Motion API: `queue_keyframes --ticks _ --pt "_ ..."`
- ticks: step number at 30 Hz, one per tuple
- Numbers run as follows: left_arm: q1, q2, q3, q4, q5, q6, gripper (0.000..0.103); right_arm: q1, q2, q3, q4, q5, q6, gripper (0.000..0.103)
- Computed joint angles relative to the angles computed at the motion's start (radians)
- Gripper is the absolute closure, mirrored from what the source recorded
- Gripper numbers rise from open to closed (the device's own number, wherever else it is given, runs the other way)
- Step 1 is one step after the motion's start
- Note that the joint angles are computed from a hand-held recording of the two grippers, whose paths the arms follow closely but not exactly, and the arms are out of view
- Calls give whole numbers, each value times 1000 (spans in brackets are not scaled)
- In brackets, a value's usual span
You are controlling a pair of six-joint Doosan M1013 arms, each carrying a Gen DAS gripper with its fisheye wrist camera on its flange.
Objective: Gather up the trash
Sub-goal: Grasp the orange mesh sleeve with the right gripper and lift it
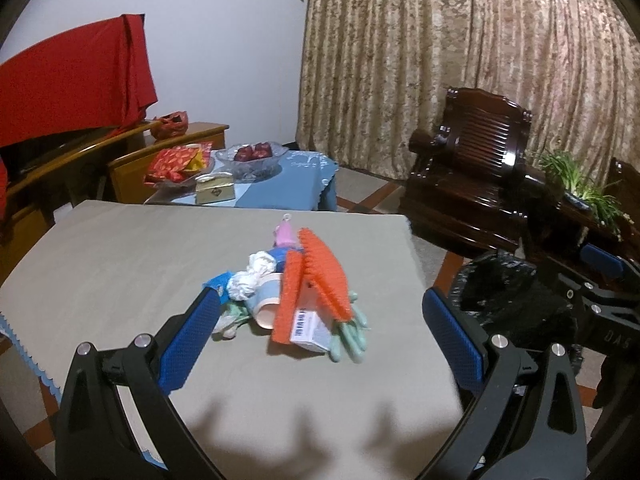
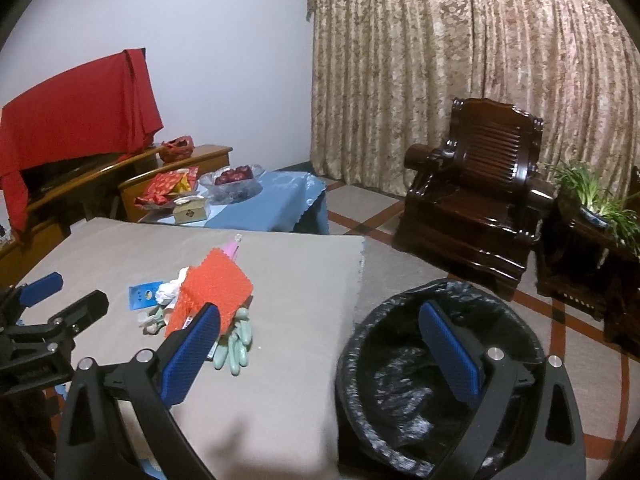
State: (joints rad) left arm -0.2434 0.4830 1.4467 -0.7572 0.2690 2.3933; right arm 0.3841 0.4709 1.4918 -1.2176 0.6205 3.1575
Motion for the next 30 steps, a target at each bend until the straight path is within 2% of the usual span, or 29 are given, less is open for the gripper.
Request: queue_keyframes --ticks 5,9,10,12,16,19,24,26,30 --pt "16 35 -27 34 -13 -49 5 -18 60 -69 109 -48 -132 6" --pt "30 69 -69 128 -6 -165 5 -32 111 -124 174 -117 -227 6" --pt "33 81 -84 192 -5 -230 5 -33 120 -134 178 -125 -236 6" --pt "40 98 -104 197 2 -232 5 -36 145 -163 207 -145 -275 7" --pt "47 136 -147 334 -12 -362 5 -41 206 -240 341 -181 -441 14" --pt "56 162 -181 414 5 -450 5 -43 252 -304 470 -176 -592 18" --pt "71 188 -209 436 14 -482 5 -44 308 -380 628 -148 -773 30" --pt "75 198 -223 453 23 -502 5 -45 323 -400 656 -135 -806 32" --pt "79 211 -244 468 42 -520 5 -45 350 -439 691 -108 -857 44"
